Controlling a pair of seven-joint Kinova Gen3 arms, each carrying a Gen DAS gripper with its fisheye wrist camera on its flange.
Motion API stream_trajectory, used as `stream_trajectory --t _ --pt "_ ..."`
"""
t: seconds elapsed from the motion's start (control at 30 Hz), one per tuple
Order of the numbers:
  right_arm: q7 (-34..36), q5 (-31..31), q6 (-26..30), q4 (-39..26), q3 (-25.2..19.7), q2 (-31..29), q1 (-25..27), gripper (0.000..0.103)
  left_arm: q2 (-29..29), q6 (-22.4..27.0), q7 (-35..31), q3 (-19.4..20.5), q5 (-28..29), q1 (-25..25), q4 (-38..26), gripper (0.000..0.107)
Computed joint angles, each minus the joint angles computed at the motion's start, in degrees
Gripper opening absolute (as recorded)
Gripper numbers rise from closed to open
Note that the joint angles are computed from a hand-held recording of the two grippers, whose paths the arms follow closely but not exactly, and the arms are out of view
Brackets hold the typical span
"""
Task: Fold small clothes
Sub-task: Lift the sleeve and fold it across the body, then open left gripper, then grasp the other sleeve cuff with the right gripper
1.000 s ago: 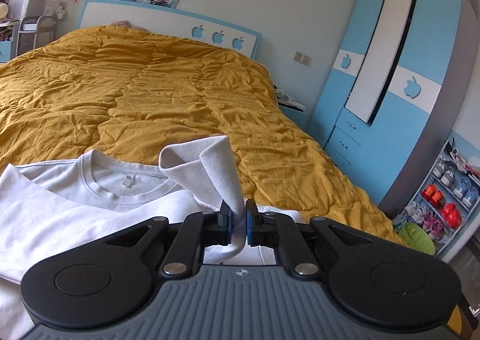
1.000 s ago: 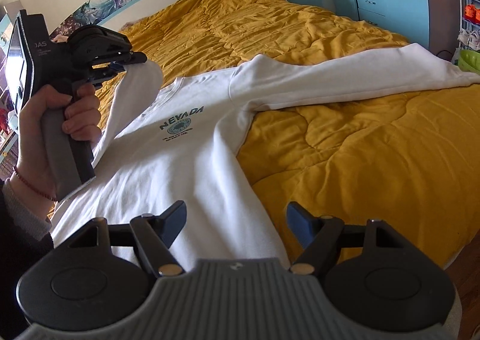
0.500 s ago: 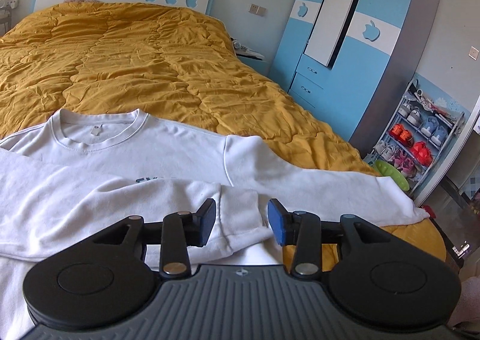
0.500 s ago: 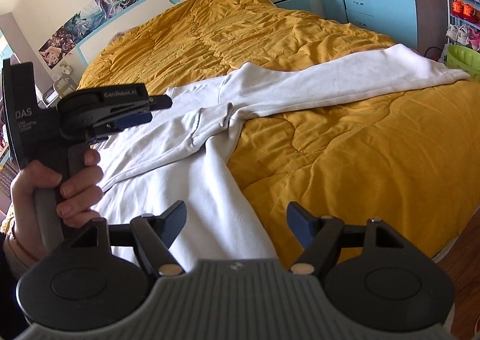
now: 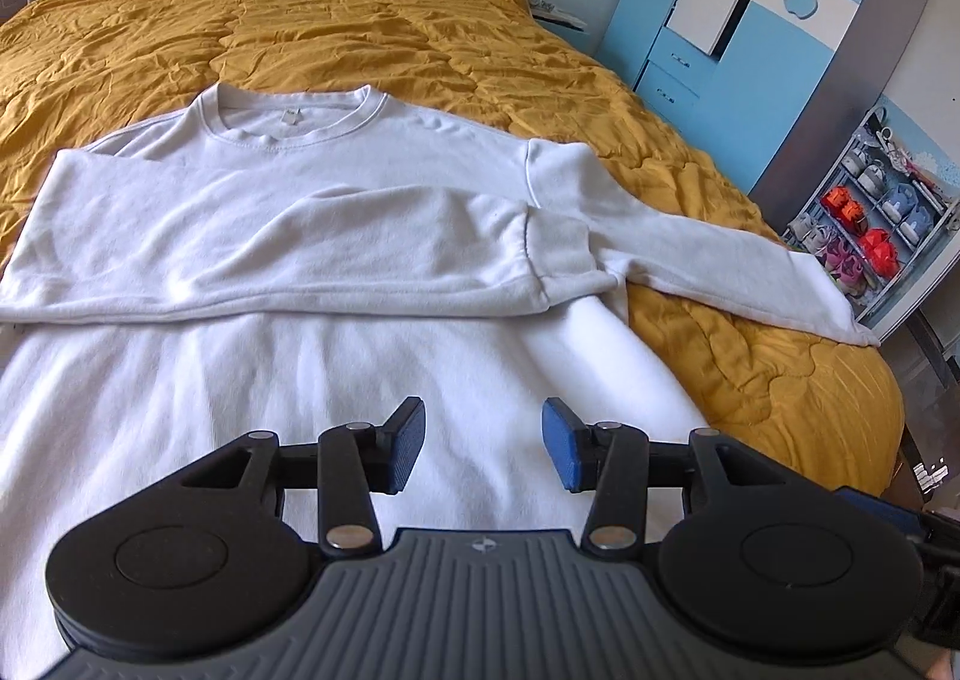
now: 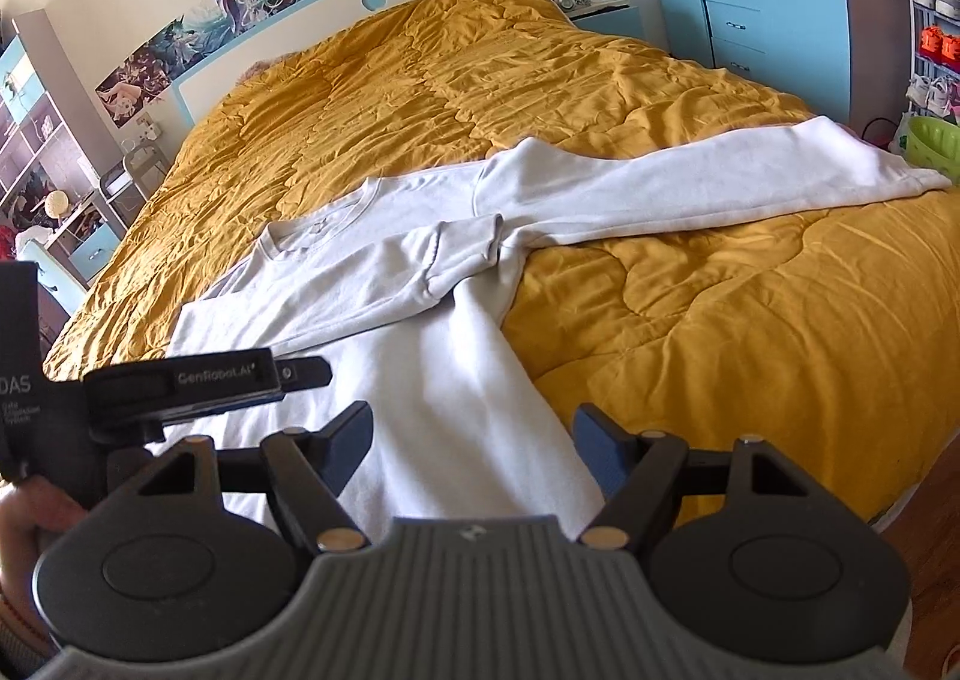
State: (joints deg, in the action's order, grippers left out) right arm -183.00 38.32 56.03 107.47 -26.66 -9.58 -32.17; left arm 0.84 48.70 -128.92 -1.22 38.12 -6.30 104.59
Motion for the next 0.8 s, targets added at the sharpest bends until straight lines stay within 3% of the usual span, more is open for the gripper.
stream_trajectory --t 0.17,0.4,0.57,0.73,0.8 --pt "2.12 -3.59 -3.74 2.67 3.42 -3.16 2.91 0.07 -0.39 2.17 -0.42 -0.68 0.28 -0.8 0.76 0.054" --pt "3.88 -8.39 -13.36 10.38 11.38 -11.15 12.55 0.07 -0.92 4.18 -2.35 -1.93 4.87 -2.24 2.26 0.054" --pt "2.94 -10.21 -24.98 16.99 22.58 -14.32 20.62 0.069 -1.62 2.35 -0.75 -1.23 2.87 -1.37 2.83 0.055" --pt "8.94 -17.42 -35.59 19.29 35.03 -10.71 24.77 0.069 -2.25 0.68 0.18 -1.26 1.34 -0.67 3.67 0.055" --pt "11.48 -19.14 -37.05 18.65 38.17 -8.22 25.82 0.07 -2.4 -0.27 1.04 -1.19 0.44 -0.33 3.97 0.055"
